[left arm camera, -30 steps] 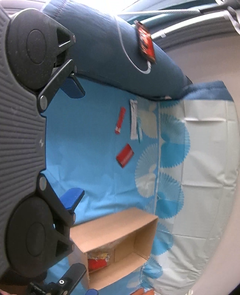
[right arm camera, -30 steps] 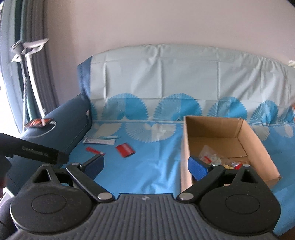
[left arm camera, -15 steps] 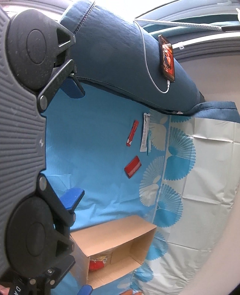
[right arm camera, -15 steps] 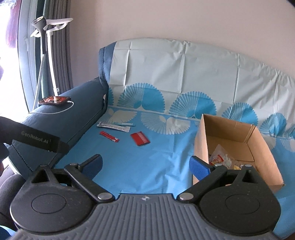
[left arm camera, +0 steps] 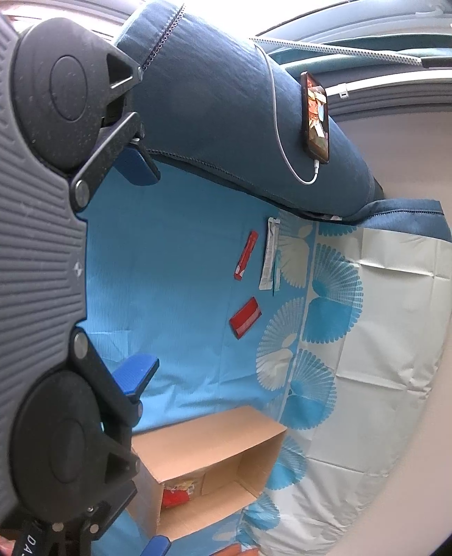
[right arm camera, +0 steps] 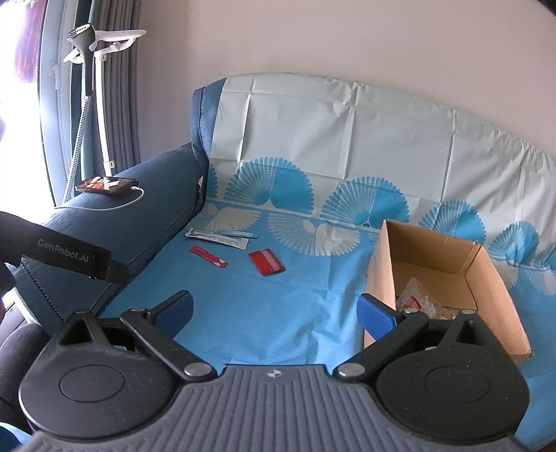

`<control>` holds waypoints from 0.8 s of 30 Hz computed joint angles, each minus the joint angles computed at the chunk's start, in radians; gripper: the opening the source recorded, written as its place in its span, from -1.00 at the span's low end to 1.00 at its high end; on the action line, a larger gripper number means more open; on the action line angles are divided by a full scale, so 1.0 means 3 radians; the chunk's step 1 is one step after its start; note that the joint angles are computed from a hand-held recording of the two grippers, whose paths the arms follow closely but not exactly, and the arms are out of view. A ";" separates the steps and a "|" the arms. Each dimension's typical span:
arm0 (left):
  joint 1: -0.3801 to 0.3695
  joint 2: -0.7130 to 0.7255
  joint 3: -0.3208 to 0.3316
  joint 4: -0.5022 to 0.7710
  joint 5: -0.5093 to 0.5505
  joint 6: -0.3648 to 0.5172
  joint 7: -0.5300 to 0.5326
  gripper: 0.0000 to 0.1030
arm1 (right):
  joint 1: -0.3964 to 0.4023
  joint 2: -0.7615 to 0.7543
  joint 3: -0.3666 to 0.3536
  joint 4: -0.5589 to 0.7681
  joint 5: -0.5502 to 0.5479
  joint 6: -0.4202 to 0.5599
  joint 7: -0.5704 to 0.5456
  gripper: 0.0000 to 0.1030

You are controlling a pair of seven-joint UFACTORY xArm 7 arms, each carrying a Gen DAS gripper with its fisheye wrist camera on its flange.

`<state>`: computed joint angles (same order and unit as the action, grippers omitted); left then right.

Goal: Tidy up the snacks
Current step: 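Move both open tools back toward the remaining snacks on the sofa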

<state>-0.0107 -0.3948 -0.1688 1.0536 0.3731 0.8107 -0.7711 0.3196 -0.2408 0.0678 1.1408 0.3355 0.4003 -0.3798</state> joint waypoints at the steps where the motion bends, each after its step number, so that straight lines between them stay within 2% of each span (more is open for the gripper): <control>1: 0.0002 -0.0003 -0.0001 0.0001 0.0004 0.0000 -0.0004 1.00 | 0.0013 -0.0004 -0.0027 -0.0002 0.0034 0.0009 -0.0047 0.95; 24: -0.0008 0.0115 0.0044 0.0075 -0.0017 0.0028 0.0036 1.00 | -0.0023 0.0082 -0.0001 0.0063 0.0066 0.0082 -0.0062 0.95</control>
